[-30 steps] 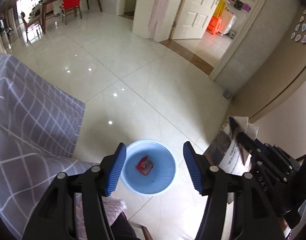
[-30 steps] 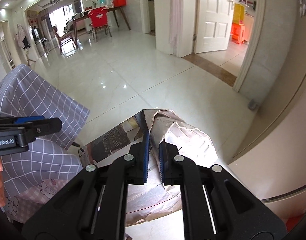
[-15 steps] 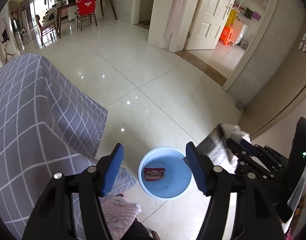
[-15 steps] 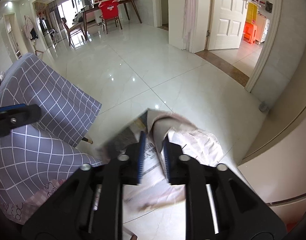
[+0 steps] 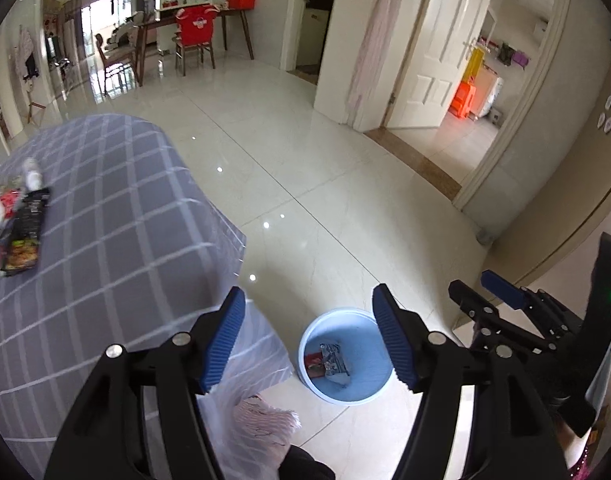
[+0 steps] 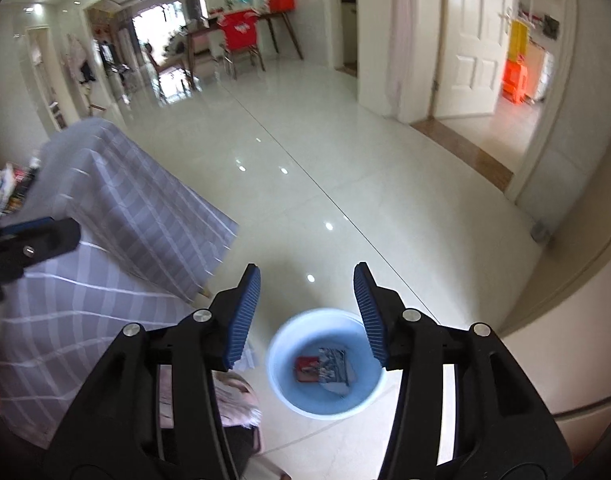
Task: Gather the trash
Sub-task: 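Grasp the broccoli cardboard box with the left tool while the right tool grasps the black snack packet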
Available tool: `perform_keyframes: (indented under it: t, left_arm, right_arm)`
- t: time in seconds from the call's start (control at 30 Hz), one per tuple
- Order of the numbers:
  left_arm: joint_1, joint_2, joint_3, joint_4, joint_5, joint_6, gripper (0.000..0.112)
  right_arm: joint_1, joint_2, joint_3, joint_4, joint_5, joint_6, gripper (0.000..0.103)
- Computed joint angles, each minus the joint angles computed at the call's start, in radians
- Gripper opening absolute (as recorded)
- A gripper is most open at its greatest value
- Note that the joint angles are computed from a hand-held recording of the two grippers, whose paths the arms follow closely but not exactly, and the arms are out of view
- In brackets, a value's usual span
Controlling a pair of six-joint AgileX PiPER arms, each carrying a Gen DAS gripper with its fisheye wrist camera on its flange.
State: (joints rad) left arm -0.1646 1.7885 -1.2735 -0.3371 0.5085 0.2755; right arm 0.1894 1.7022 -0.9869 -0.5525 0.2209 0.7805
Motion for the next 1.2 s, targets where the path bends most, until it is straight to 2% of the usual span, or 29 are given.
perform_keyframes:
  t: [0.2,0.3,0.4,0.53,0.7,0.8,0.9,0.97,1.0,1.07,1.17,1.2]
  left_arm:
    - [0.193,-0.14,0.079,-0.082,-0.004,0.141,0.07]
    - [0.337,-0.201,0.106,-0.098,-0.01,0.19,0.075]
    - [0.502,-0.234,0.112,-0.154,-0.005,0.245,0.079]
    - [0.764,-0.207,0.073,-0.284,0.053,0.369,0.081]
    - [0.994,-0.11,0.003,-0.364,0.13,0.436,0.083]
    - [1.101,-0.031,-0.037,-0.456,0.233,0.5,0.083]
    - [1.151,0.069,-0.1,-0.53,0.328,0.537,0.082]
    - [1.152,0.095,-0.104,-0.559,0.345,0.558,0.082]
    - [1.149,0.076,-0.069,-0.595,0.317,0.604,0.083]
    - [1.132,0.096,-0.088,-0.591,0.318,0.607,0.083]
    - [1.097,0.092,-0.073,-0.591,0.265,0.628,0.082]
    - [1.077,0.09,-0.073,-0.569,0.241,0.62,0.078]
  right_arm:
    - [0.18,-0.041,-0.106,-0.043,0.062,0.06,0.048]
    - [0.283,-0.008,-0.206,-0.045,0.102,0.066,0.05]
    - [0.375,0.065,-0.345,0.034,0.143,-0.014,0.05]
    - [0.474,0.178,-0.528,0.114,0.199,-0.097,0.056]
    - [0.551,0.34,-0.782,0.205,0.299,-0.181,0.061]
    - [0.574,0.412,-0.891,0.218,0.342,-0.203,0.062]
    - [0.589,0.477,-0.985,0.227,0.383,-0.214,0.063]
    - [0.592,0.497,-1.017,0.236,0.409,-0.221,0.064]
    - [0.592,0.513,-1.04,0.236,0.423,-0.223,0.064]
    - [0.591,0.534,-1.07,0.229,0.447,-0.217,0.065]
    - [0.576,0.58,-1.141,0.254,0.492,-0.235,0.065]
    - [0.57,0.605,-1.183,0.271,0.516,-0.251,0.065]
